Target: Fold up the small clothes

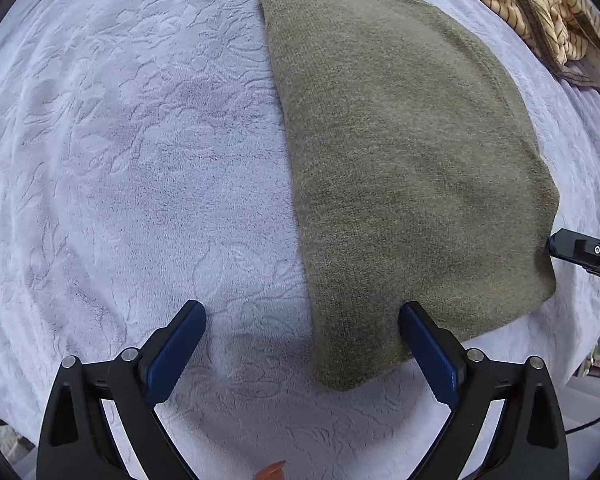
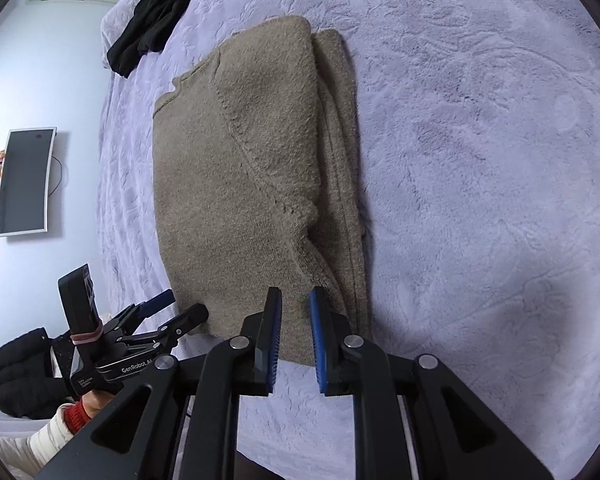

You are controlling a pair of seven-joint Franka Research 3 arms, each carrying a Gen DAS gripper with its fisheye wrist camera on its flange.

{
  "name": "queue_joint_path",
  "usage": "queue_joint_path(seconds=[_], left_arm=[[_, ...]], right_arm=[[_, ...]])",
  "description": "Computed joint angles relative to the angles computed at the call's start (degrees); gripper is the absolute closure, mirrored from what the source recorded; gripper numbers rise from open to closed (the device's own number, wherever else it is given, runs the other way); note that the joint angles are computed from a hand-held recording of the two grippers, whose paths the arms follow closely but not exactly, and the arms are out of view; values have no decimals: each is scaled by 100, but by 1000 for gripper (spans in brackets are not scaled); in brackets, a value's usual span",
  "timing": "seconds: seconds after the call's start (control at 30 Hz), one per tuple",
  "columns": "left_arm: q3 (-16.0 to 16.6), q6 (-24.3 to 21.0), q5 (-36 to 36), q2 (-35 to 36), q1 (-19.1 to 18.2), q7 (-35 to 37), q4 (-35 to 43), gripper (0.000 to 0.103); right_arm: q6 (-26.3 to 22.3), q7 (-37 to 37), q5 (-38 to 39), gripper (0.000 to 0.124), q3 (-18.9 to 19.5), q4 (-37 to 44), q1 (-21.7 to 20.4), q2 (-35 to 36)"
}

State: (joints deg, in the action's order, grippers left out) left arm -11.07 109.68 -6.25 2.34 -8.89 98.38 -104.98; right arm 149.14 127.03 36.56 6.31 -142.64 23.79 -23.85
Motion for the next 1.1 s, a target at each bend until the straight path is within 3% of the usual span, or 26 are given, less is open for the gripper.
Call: queue_joint_path(seconds=[0.07,0.13,0.17,0.47,0.63,0.83,1.1], left_arm=[[-6,-18,6,42,-5,-31,85,5],[-16,-43,38,97,-16,-88,196,5],[-8,-78,62,149,-6,-88,271,5],[-19,-30,172,377,63,81,449,1],[-7,-674,-148,793,155,-166,954,1],[-38,-1076,-401,1143,327,-93,1368,1],[-81,-889,-1175,1410,618,14,1892,1]], right_arm=[[-63,19,-84,95,-8,10,-50,-7],[-131,134,-255,56,34,16,-143,-32],[-116,152,-283,54,37,7,-157,-52],[-174,243,-511,45,26,-33,-256,-120],[-134,216,-602,44,14,-57,-296,-139],[-208,55,-607,44,-78,-20,-332,-136],[-258,-582,-329,44,-339,138,-346,20]])
